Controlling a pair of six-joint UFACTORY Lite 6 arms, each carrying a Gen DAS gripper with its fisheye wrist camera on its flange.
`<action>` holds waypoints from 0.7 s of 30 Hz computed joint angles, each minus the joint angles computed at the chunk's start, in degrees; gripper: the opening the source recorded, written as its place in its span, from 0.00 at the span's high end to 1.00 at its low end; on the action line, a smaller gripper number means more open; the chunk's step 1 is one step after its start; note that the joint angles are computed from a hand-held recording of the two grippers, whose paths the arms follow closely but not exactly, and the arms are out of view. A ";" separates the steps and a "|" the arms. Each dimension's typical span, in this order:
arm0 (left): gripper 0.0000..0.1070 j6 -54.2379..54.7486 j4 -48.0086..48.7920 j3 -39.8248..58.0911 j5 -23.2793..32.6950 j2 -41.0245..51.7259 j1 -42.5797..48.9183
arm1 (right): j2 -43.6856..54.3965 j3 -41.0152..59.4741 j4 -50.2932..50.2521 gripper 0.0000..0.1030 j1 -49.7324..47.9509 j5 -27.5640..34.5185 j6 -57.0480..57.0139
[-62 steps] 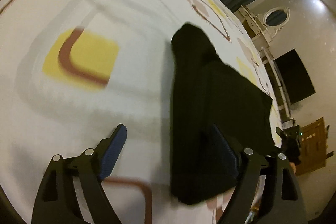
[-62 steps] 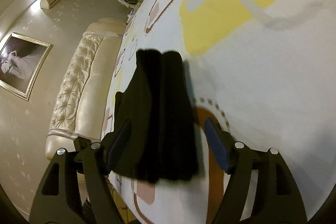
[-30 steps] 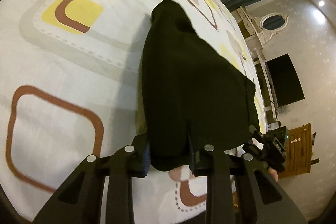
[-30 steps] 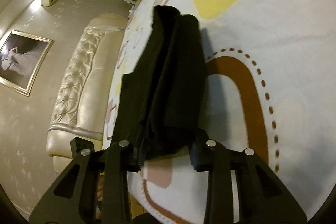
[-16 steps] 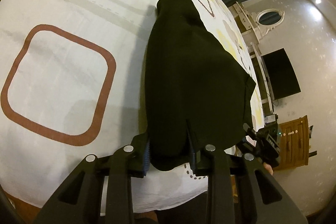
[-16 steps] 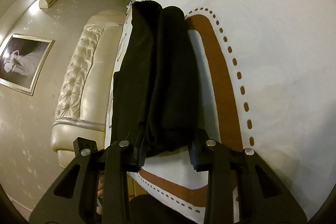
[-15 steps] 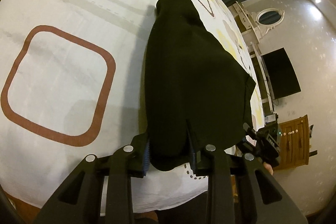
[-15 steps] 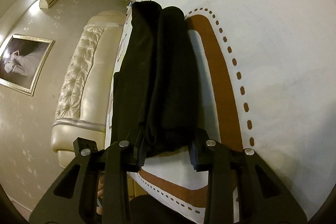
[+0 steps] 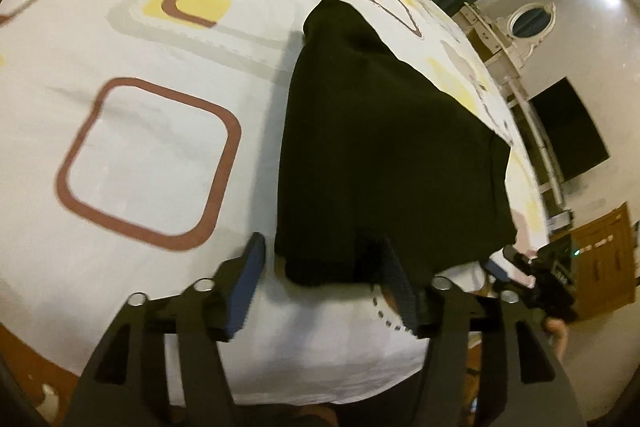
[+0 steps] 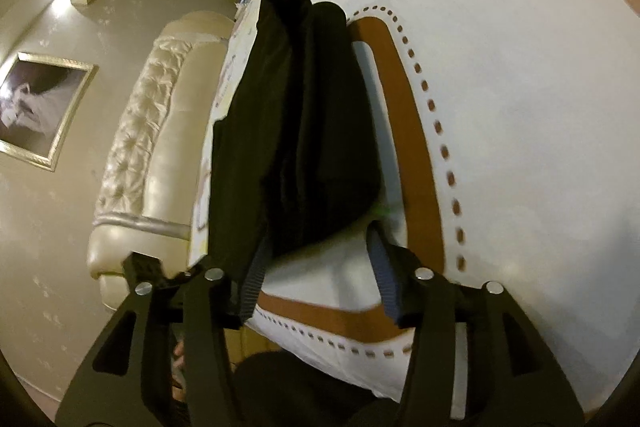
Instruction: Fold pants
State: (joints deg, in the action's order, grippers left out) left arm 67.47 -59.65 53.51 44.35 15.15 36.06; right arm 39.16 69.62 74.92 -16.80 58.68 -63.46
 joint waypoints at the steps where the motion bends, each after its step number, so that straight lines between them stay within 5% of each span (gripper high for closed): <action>1: 0.41 0.03 0.32 -1.57 -1.03 -1.93 -0.33 | -1.43 -0.67 -1.66 0.50 0.16 -1.06 1.47; 4: 0.36 0.61 0.84 -6.71 -4.56 -8.53 -1.72 | -7.20 -4.64 -3.62 0.38 1.11 -4.70 1.66; 9: 0.30 1.70 -0.08 -14.94 -10.50 -20.23 -4.40 | -17.45 -12.50 -7.05 0.32 4.16 -13.49 1.65; 15: 0.23 -0.24 0.70 -20.81 -15.75 -30.38 -6.80 | -30.68 -21.39 -17.17 0.14 13.81 -33.22 9.49; 21: 0.21 -3.59 5.19 -25.08 -20.19 -37.49 -7.68 | -35.58 -25.09 -26.95 0.11 20.55 -41.73 18.37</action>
State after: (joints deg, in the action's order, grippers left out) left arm 63.88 -54.46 28.42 24.17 -22.34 28.38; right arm 3.58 44.53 47.97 3.75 16.95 -45.10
